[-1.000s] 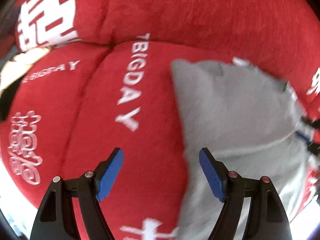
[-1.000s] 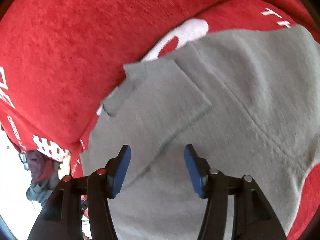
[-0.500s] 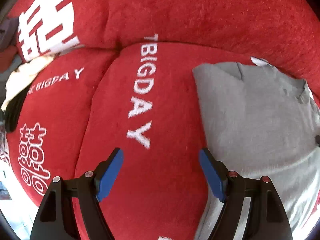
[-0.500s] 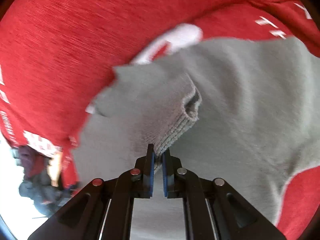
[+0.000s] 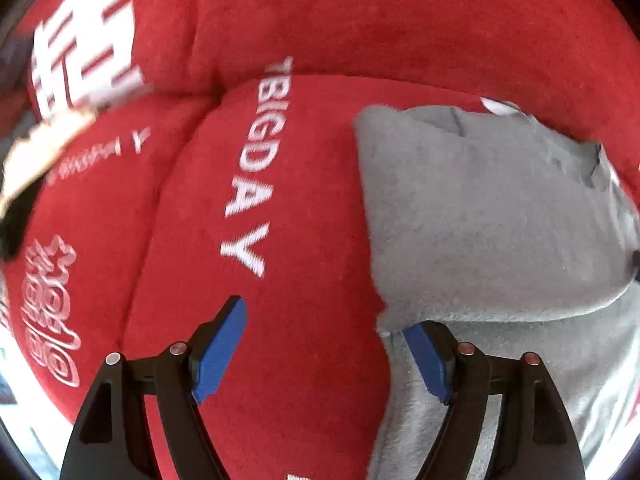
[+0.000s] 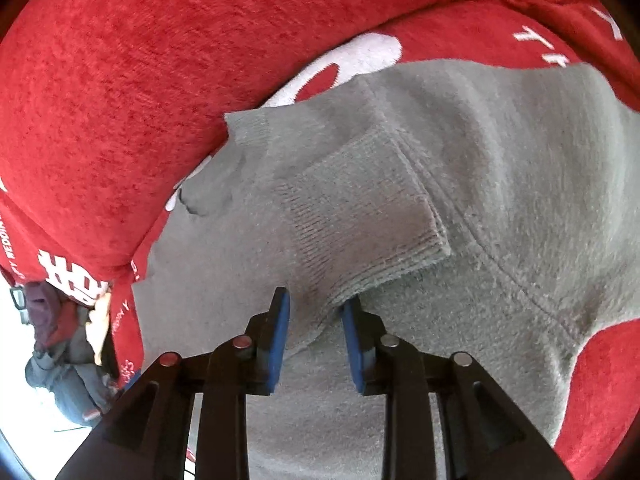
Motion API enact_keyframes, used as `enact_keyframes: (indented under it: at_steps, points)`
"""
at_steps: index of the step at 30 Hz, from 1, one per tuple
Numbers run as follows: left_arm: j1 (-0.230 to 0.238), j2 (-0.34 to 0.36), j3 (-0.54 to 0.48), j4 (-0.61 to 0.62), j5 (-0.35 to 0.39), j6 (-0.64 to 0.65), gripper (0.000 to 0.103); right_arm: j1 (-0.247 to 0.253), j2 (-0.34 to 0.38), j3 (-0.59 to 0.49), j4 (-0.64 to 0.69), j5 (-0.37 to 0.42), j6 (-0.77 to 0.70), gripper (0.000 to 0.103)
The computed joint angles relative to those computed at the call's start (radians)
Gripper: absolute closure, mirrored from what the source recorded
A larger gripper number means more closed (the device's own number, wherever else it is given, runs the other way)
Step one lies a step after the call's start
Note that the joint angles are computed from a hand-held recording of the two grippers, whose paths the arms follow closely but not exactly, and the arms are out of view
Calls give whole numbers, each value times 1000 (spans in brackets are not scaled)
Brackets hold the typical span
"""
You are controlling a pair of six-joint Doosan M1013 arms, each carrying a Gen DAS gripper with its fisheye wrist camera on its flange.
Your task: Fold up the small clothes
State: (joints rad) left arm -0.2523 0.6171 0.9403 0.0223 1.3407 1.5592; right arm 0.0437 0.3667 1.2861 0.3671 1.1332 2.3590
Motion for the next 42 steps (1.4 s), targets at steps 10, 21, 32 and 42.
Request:
enact_keyframes:
  at_steps: [10,21,32,42]
  points:
    - [44,-4,-55,-97,78,64,22,18,-29,20,-4,7,5,73]
    - [19,257,-431,-239,271,-2,64,27,1,-16,74,-8,-103,73]
    - [15,189,-312,-155,132,-13,93,13,10,-3,87,20,-111,73]
    - [-26,67,-162,-43,68,1,93,24,-7,-14,77,31,-130,73]
